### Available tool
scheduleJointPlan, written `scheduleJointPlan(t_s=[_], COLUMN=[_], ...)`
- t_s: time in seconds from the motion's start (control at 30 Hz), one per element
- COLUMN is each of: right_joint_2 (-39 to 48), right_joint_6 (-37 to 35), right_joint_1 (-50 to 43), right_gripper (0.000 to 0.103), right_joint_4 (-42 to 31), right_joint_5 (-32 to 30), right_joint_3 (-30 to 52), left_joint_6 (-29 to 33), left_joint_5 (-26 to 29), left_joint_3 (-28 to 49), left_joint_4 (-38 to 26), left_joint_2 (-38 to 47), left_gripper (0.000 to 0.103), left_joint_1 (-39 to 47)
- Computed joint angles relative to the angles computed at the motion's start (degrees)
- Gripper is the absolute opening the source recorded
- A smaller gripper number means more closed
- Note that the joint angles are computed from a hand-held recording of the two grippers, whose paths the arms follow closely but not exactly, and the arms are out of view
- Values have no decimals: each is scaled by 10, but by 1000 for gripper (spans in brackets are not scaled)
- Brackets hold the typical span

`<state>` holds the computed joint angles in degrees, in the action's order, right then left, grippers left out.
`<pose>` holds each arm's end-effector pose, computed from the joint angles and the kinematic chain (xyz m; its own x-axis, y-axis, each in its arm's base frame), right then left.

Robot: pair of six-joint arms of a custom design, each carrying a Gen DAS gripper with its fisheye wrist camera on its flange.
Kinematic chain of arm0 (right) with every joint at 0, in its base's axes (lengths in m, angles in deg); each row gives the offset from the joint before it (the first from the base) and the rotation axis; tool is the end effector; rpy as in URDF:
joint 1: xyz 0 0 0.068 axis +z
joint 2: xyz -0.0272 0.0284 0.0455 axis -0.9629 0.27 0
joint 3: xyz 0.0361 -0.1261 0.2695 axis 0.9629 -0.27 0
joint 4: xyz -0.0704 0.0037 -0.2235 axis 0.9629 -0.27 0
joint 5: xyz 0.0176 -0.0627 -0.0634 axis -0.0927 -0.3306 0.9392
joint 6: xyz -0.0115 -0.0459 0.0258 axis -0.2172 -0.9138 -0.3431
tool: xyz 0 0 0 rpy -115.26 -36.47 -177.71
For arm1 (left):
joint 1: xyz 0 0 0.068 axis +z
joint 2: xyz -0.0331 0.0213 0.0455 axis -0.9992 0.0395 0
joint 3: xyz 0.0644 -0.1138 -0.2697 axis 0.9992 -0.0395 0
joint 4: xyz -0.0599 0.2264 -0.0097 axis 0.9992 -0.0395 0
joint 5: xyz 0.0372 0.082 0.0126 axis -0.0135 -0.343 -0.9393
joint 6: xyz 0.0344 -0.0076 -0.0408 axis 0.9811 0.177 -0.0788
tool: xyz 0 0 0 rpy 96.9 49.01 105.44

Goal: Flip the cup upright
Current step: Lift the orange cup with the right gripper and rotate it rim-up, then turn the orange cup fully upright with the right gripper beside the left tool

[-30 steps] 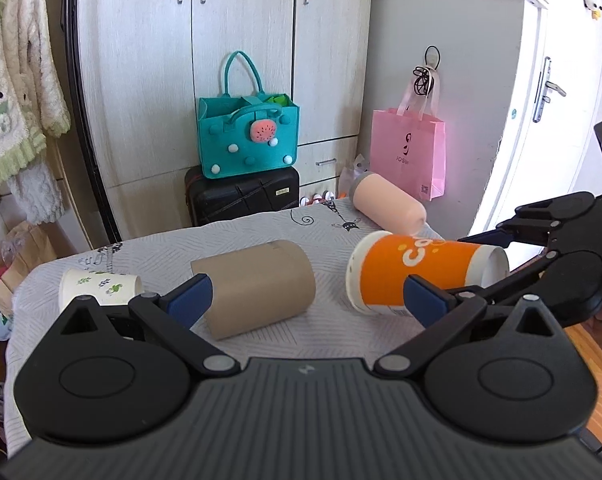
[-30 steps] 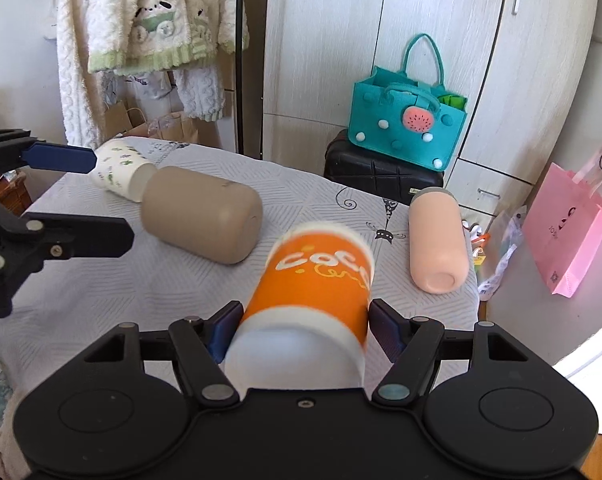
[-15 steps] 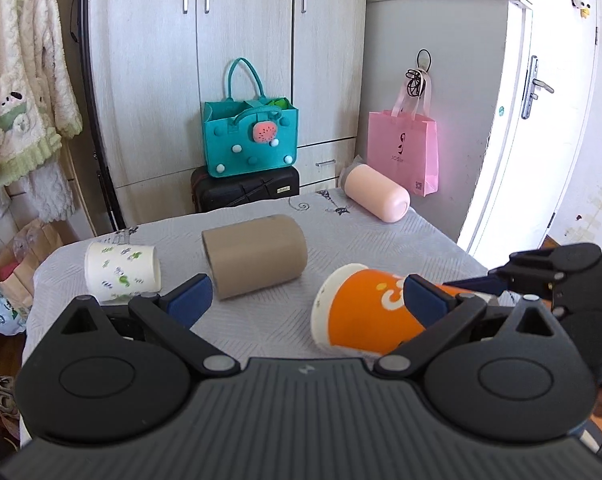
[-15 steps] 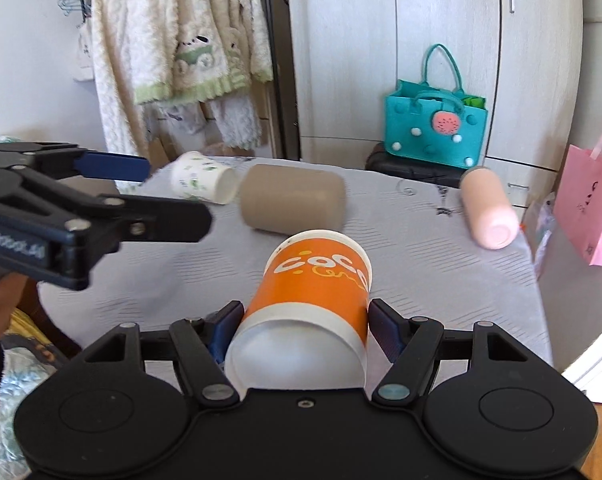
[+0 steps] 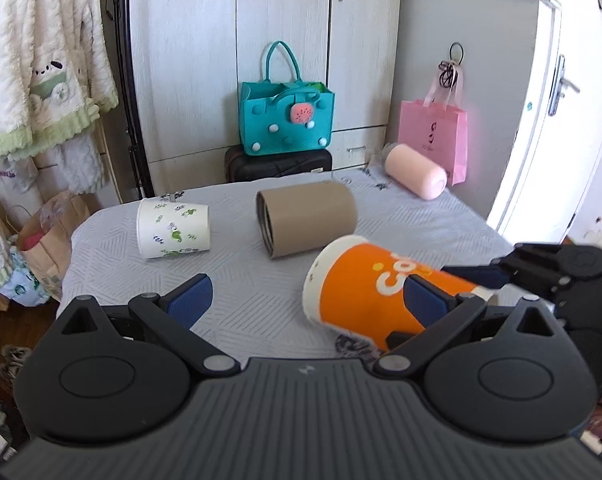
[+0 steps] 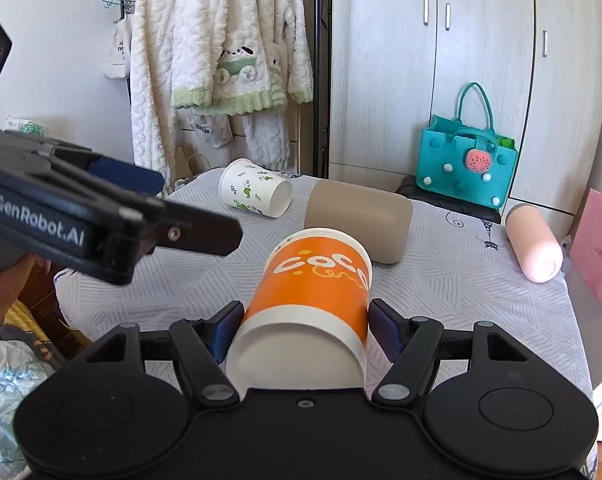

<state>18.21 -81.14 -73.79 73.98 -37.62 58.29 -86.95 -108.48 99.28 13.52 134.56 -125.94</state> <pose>0.2017 0.0226 0.1495 -0.4007 -0.4256 -0.8114 -0.7239 0.6898 -0.0043 0.1378 -0.0847 0.1752 -0.5662 -0.0387 -0.8234 -0.0398 0.9990 -0.0196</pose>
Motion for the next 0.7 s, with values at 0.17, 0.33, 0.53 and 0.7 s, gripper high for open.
scheduleJointPlan(t_s=[0.17, 0.33, 0.53, 0.7], right_joint_2=[3, 34, 73, 87], right_joint_6=[-19, -58, -82, -140], right_joint_1=[-10, -37, -53, -73], right_gripper=[73, 73, 73, 86], right_joint_4=[4, -3, -31, -146], right_joint_5=[-6, -10, -23, -61], right_joint_3=[-10, -12, 10, 67], left_joint_6=[-7, -15, -25, -44], left_joint_5=[56, 116, 145, 225], left_joint_3=[-36, -58, -48, -42], left_joint_4=[64, 165, 219, 239], left_joint_2=[21, 103, 178, 214], left_gripper=[103, 103, 103, 103], left_joint_1=[34, 66, 68, 105])
